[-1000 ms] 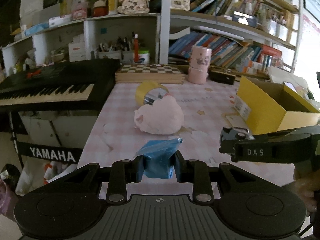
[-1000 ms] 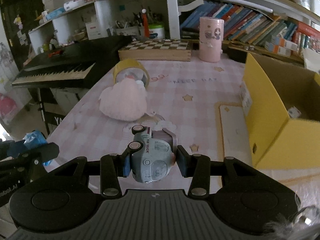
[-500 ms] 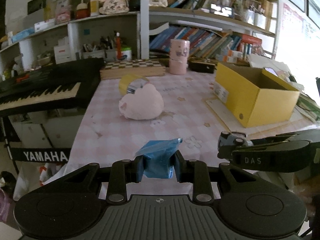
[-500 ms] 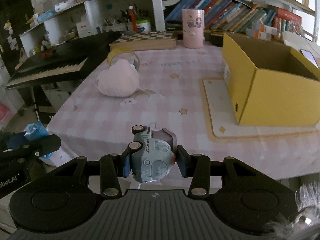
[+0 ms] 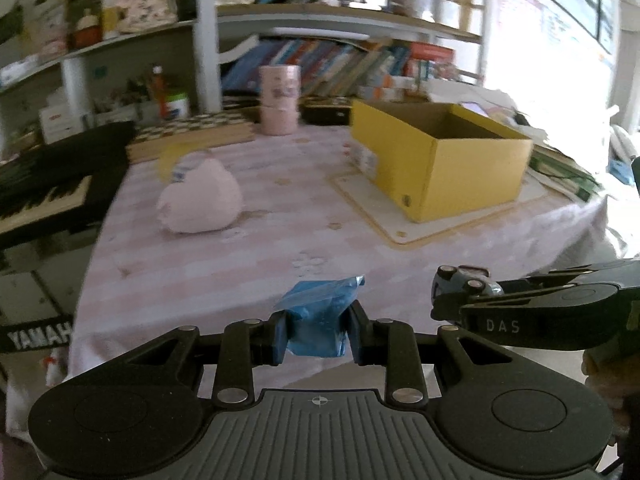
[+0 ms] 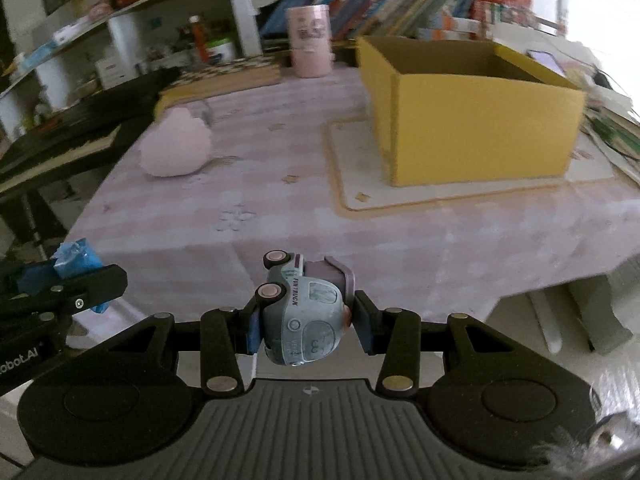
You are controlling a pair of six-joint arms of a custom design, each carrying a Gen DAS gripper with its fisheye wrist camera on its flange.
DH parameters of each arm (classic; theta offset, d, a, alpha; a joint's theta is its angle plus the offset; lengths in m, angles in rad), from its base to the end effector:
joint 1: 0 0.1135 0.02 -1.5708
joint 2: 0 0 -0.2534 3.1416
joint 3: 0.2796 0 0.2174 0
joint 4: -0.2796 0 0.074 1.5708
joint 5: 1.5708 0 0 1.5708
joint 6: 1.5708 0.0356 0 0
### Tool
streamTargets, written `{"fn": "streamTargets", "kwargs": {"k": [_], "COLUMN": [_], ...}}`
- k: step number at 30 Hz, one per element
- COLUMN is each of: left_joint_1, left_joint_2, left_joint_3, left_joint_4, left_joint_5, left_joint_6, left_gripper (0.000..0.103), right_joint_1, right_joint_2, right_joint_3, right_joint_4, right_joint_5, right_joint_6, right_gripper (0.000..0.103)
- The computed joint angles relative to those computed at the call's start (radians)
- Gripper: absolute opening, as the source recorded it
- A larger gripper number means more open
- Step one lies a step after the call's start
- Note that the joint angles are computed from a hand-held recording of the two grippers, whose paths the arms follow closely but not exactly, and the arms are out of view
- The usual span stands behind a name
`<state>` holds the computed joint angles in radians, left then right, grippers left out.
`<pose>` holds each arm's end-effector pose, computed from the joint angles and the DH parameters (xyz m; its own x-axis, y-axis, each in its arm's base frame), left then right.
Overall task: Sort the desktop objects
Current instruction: 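Lift and carry blue cloth in left tool while right tool carries toy car to yellow box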
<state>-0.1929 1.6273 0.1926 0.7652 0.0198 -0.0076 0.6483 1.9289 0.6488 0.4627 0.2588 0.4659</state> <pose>0.2040 -0.0406 0.0996 -0.6106 0.1115 -0.7840 0.2023 0.9792 -0.0182 0.2449 0.1741 0.0888 -0.7189 0.0002 -0.6951 -0.1356 0.9807 0.1406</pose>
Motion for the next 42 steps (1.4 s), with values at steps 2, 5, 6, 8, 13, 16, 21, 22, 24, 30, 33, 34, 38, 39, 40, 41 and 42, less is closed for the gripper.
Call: {"fn": "streamTargets", "kwargs": {"k": [2, 5, 6, 8, 13, 16, 21, 22, 24, 30, 33, 34, 38, 39, 40, 41, 42], "left_joint_1": [-0.027, -0.063, -0.072, -0.093, -0.152, -0.179, -0.21, -0.215, -0.223, -0.245, -0.263, -0.269, -0.286, -0.29, -0.294, -0.298, -0.303], "left_joint_2": [0.019, 0.046, 0.054, 0.074, 0.111, 0.128, 0.146, 0.149, 0.158, 0.186, 0.201, 0.206, 0.22, 0.222, 0.226, 0.228, 0.232], "left_joint_3": [0.018, 0.046, 0.057, 0.078, 0.122, 0.146, 0.184, 0.192, 0.211, 0.261, 0.294, 0.303, 0.336, 0.343, 0.353, 0.361, 0.372], "left_joint_4": [-0.001, -0.003, -0.007, -0.01, -0.017, -0.024, -0.04, -0.044, -0.049, -0.068, -0.084, -0.088, -0.103, -0.105, -0.108, -0.11, -0.113], "left_joint_5": [0.009, 0.02, 0.024, 0.034, 0.039, 0.035, 0.017, 0.012, 0.004, -0.015, -0.031, -0.036, -0.053, -0.056, -0.06, -0.062, -0.066], "left_joint_6": [0.006, 0.011, 0.013, 0.019, 0.03, 0.032, 0.028, 0.027, 0.021, 0.006, -0.001, -0.004, -0.013, -0.014, -0.014, -0.013, -0.012], "left_gripper": [0.028, 0.028, 0.028, 0.028, 0.028, 0.028, 0.028, 0.028, 0.028, 0.028, 0.028, 0.028, 0.028, 0.028, 0.028, 0.028, 0.028], "right_joint_1": [-0.009, -0.027, -0.033, -0.044, -0.079, -0.105, -0.148, -0.156, -0.172, -0.232, -0.246, -0.246, -0.296, -0.31, -0.32, -0.332, -0.342], "right_joint_2": [-0.018, -0.044, -0.051, -0.07, -0.106, -0.116, -0.127, -0.125, -0.124, -0.126, -0.127, -0.127, -0.13, -0.131, -0.131, -0.132, -0.133], "right_joint_3": [-0.027, -0.067, -0.082, -0.108, -0.165, -0.18, -0.19, -0.188, -0.177, -0.164, -0.162, -0.162, -0.15, -0.143, -0.139, -0.136, -0.132], "right_joint_4": [-0.002, -0.001, 0.002, 0.002, 0.012, 0.015, 0.025, 0.028, 0.023, 0.026, 0.025, 0.025, 0.022, 0.019, 0.018, 0.018, 0.018], "right_joint_5": [0.015, 0.033, 0.039, 0.052, 0.071, 0.069, 0.05, 0.044, 0.032, -0.006, -0.016, -0.016, -0.054, -0.065, -0.071, -0.08, -0.086], "right_joint_6": [0.02, 0.043, 0.049, 0.063, 0.091, 0.095, 0.068, 0.06, 0.04, -0.018, -0.029, -0.029, -0.067, -0.078, -0.086, -0.096, -0.103], "right_gripper": [0.041, 0.041, 0.041, 0.041, 0.041, 0.041, 0.041, 0.041, 0.041, 0.041, 0.041, 0.041, 0.041, 0.041, 0.041, 0.041, 0.041]}}
